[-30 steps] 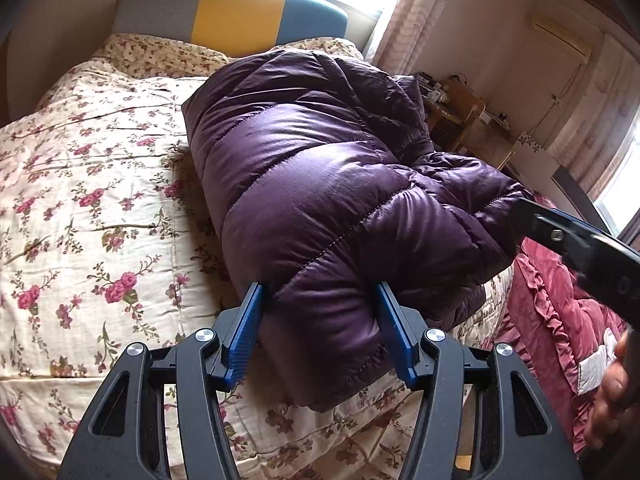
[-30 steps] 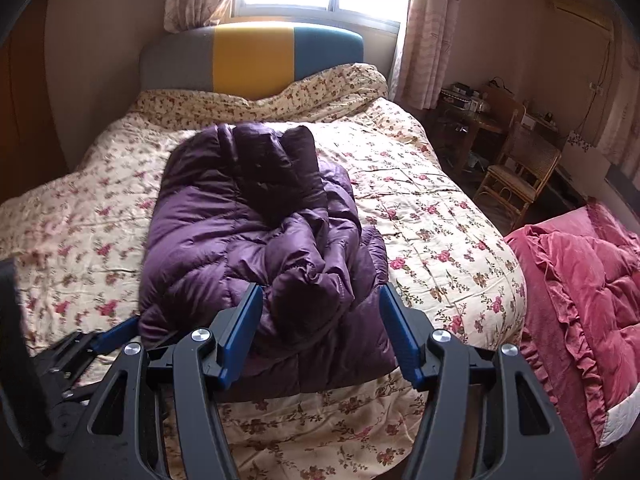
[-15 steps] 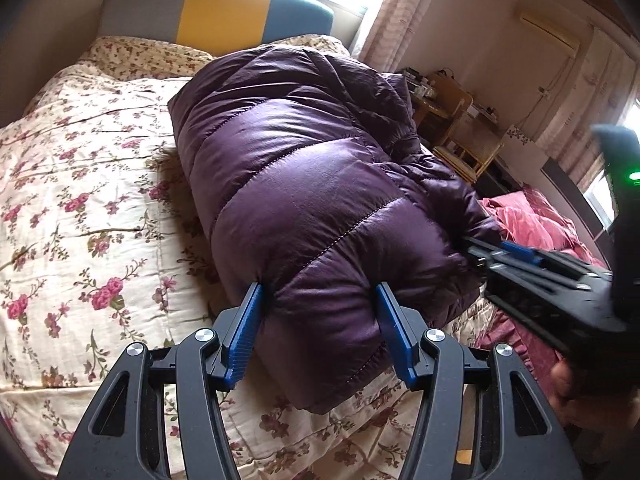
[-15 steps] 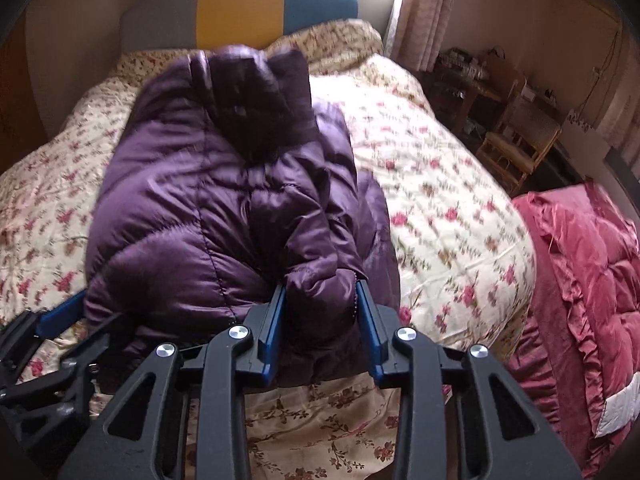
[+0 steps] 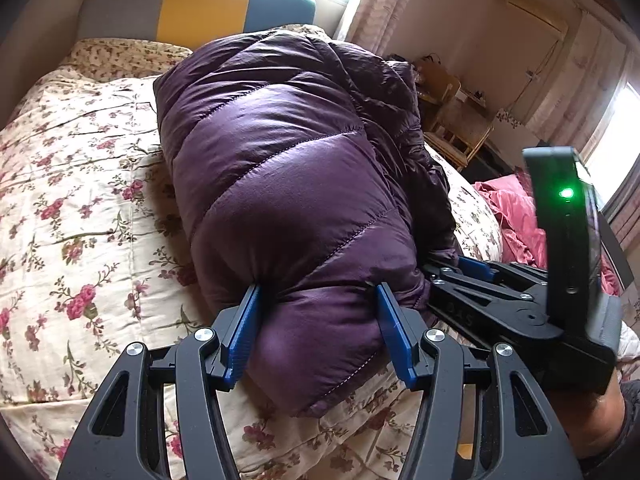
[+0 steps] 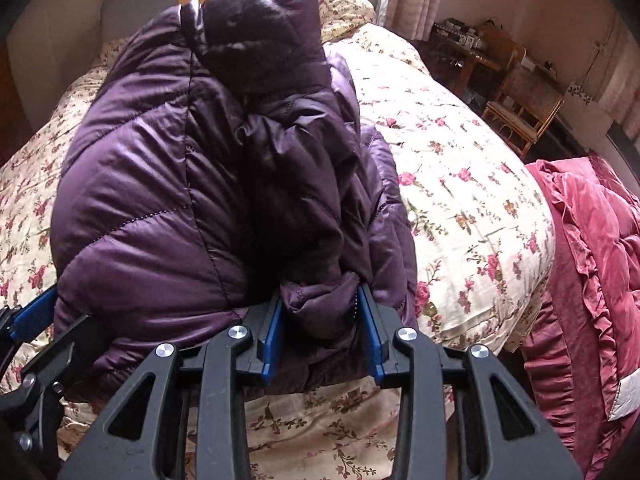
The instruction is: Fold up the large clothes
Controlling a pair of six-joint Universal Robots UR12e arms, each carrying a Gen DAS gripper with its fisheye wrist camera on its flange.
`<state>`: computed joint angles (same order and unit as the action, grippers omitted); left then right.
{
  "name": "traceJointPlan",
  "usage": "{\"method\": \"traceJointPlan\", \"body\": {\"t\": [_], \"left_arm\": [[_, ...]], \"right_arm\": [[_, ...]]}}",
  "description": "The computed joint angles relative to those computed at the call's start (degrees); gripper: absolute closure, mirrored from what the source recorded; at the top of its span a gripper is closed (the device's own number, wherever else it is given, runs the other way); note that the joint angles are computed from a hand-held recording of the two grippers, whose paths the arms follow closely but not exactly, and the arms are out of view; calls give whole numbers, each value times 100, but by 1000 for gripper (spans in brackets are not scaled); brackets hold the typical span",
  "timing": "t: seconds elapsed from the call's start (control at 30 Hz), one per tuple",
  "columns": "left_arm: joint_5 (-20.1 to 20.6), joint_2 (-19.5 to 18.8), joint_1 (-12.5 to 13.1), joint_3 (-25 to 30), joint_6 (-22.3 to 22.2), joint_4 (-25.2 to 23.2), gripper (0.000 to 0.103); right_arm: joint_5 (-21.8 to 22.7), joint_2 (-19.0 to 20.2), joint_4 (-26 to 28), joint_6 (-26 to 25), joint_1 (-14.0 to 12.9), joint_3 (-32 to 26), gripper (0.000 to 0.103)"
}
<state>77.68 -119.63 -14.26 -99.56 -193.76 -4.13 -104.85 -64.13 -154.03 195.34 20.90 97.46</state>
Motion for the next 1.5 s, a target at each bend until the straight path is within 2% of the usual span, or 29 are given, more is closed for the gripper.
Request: {"method": "traceJointPlan", "body": {"t": [0.2, 0.37, 0.6, 1.03, 1.23, 1.5], "left_arm": [[-43, 42, 38, -59, -81, 62, 46], [-41, 79, 49, -98, -107, 121, 46], [-40, 110, 52, -133, -154, 206, 46], [156, 218, 58, -196, -291, 451, 46], [203, 266, 113, -182, -387, 586, 46], [181, 203, 189, -16, -287, 451, 46]], "right_arm": [[-165, -104, -142, 10, 78, 18, 65], [-235, -233, -334, -59, 154, 26, 56], [-285, -244, -571, -179, 265, -119, 56], [-259, -72, -671, -342, 242, -341, 56], [-280, 21, -618, -321, 245, -500, 56], [-405, 139, -456, -333, 244, -700, 57]]}}
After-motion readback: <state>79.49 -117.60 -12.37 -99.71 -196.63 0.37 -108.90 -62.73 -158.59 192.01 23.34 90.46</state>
